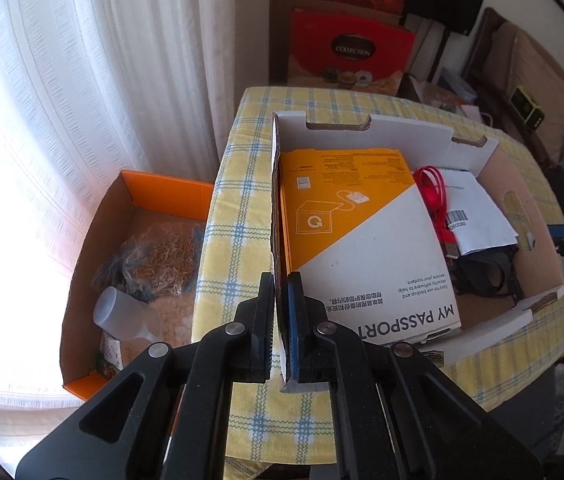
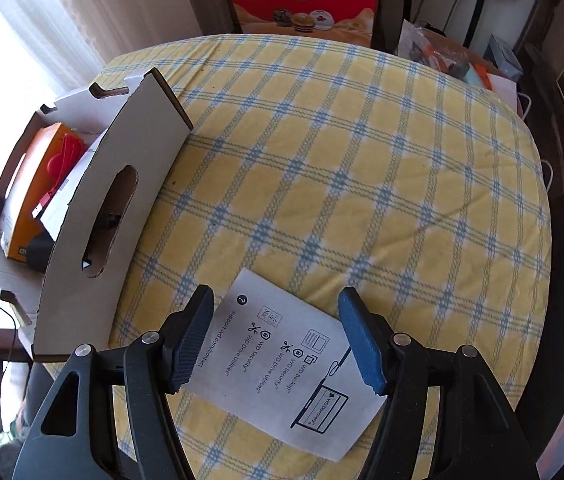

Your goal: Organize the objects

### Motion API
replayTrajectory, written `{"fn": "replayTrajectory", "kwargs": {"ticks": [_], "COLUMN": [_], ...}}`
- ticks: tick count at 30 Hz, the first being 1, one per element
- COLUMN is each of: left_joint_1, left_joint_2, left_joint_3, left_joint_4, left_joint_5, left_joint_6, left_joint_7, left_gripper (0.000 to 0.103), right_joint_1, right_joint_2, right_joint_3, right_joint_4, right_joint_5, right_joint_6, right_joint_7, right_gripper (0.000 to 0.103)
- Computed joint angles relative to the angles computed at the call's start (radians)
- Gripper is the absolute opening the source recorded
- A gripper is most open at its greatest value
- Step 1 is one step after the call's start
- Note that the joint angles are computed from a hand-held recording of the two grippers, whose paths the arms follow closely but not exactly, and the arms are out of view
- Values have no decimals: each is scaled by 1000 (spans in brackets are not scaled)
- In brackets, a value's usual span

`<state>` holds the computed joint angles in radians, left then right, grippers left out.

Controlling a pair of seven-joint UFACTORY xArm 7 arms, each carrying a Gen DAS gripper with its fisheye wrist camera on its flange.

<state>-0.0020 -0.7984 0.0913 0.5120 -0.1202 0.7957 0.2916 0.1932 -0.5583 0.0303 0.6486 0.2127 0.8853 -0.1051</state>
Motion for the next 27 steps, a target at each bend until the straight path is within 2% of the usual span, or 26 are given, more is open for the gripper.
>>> {"fn": "replayTrajectory", "kwargs": {"ticks": [2,5,6,8,9,15,19,27], "left_joint_1": [2,-2,-2,0,0,-7,-7,-11], "left_joint_2": [9,28,30,27,26,25,28,25], "left_joint_3": [-23,-27,-28,-35,-33,-16,-16,-9], "left_joint_4": [3,17,19,15,13,12,14,9], "left_joint_5": [8,10,13,20,23,19,17,5], "left_joint_6": [-12,-10,-11,-14,-16,-11,-12,-15], "left_joint_7": [-17,-31,-35,-44,-43,-32,-30,-24], "left_gripper": [5,5,5,5,5,5,5,5], "right_joint_1": [7,0,-6,-22,-30,-75,-71,-64], "right_joint_2": [-30,-62,-66,-76,-78,-145,-205,-224], "right_joint_3": [-27,-38,-36,-30,-30,-30,-34,-2], "right_joint_4": [-16,-22,-19,-16,-17,-72,-107,-126], "right_joint_5": [14,-1,-9,-21,-22,5,59,59], "right_joint_6": [7,22,36,71,83,116,154,119], "right_joint_7": [-45,-96,-101,-91,-82,32,123,275], "right_gripper": [80,89,90,101,103,102,102,102]}}
